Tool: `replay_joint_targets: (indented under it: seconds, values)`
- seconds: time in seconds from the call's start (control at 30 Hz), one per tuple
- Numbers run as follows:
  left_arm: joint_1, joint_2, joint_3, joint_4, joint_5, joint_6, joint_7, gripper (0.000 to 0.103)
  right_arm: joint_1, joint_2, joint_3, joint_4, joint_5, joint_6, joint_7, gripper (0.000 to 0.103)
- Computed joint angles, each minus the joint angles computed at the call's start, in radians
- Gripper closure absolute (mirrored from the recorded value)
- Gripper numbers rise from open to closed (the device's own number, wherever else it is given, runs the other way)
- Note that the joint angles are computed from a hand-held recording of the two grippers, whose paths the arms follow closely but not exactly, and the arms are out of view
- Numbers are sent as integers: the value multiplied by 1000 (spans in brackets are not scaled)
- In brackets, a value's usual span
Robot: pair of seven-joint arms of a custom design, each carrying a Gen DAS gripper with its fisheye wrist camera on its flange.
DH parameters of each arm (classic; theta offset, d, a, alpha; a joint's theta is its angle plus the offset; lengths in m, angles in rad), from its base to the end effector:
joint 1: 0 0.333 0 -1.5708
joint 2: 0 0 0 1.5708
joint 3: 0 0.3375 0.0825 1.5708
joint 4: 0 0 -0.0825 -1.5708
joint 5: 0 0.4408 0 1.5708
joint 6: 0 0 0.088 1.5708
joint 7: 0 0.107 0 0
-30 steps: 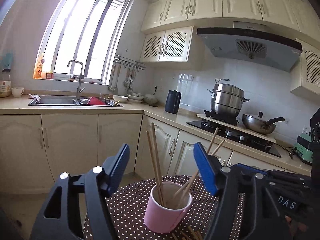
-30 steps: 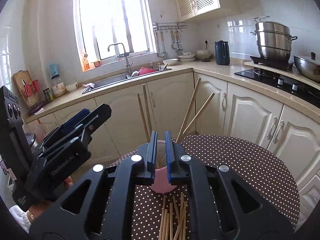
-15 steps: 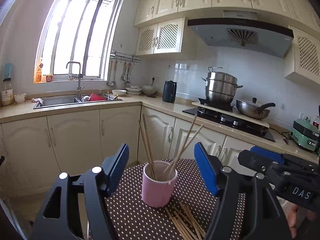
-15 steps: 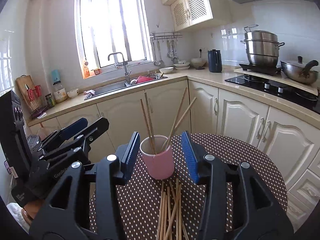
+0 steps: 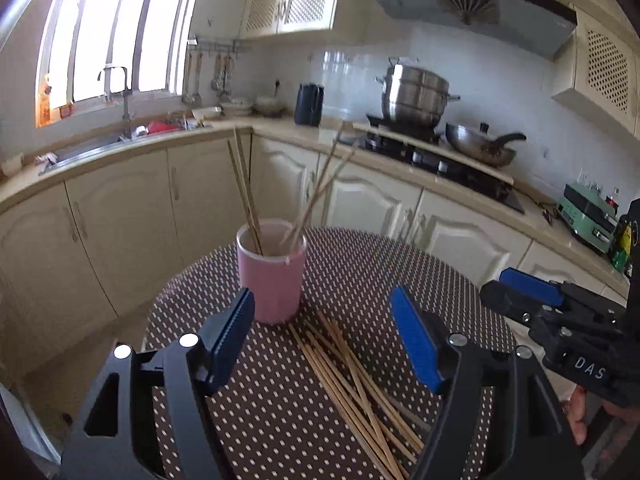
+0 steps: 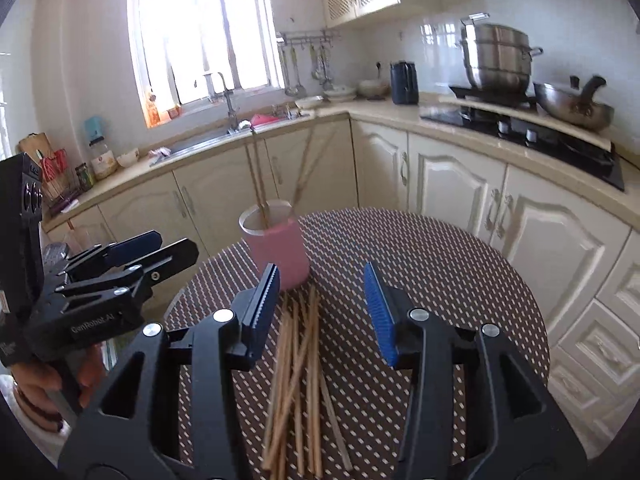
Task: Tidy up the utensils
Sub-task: 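Move the right gripper back to the chopstick pile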
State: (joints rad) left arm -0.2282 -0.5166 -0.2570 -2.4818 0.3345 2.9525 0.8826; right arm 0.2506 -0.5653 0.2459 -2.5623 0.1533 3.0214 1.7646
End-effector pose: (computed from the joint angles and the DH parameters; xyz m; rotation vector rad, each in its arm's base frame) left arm 0.4119 -0.2587 0.5736 -1.5772 1.7933 -1.1093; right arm 0.4077 0.2232 0.5670 -1.6855 1.3837 -0.5641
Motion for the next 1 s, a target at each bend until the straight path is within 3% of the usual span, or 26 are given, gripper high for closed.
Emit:
replay_joint_targets:
  seconds: [0.07, 0.17, 0.37, 0.53, 0.87, 1.0]
  values:
    - [-62, 31, 42, 15, -39, -51, 51, 33, 8, -6, -15, -15, 6, -18, -4, 59]
    - [-110, 80, 62, 45, -88, -148, 121, 33, 33, -7, -53, -32, 24, -50, -26, 59]
    - [-110, 178, 44, 107, -152, -319, 176, 33, 71, 6, -106, -47, 67, -118, -74, 59]
    - [-95, 233, 37, 118, -195, -361, 176, 33, 90, 25, -129, -54, 101, -146, -113, 59]
    - [-58, 314, -27, 170, -7, -436, 59, 33, 98, 68, -140, -41, 145, -157, -156, 58]
    - [-69, 334, -12, 188, -27, -431, 62, 33, 100, 78, -139, -36, 154, -160, -165, 57]
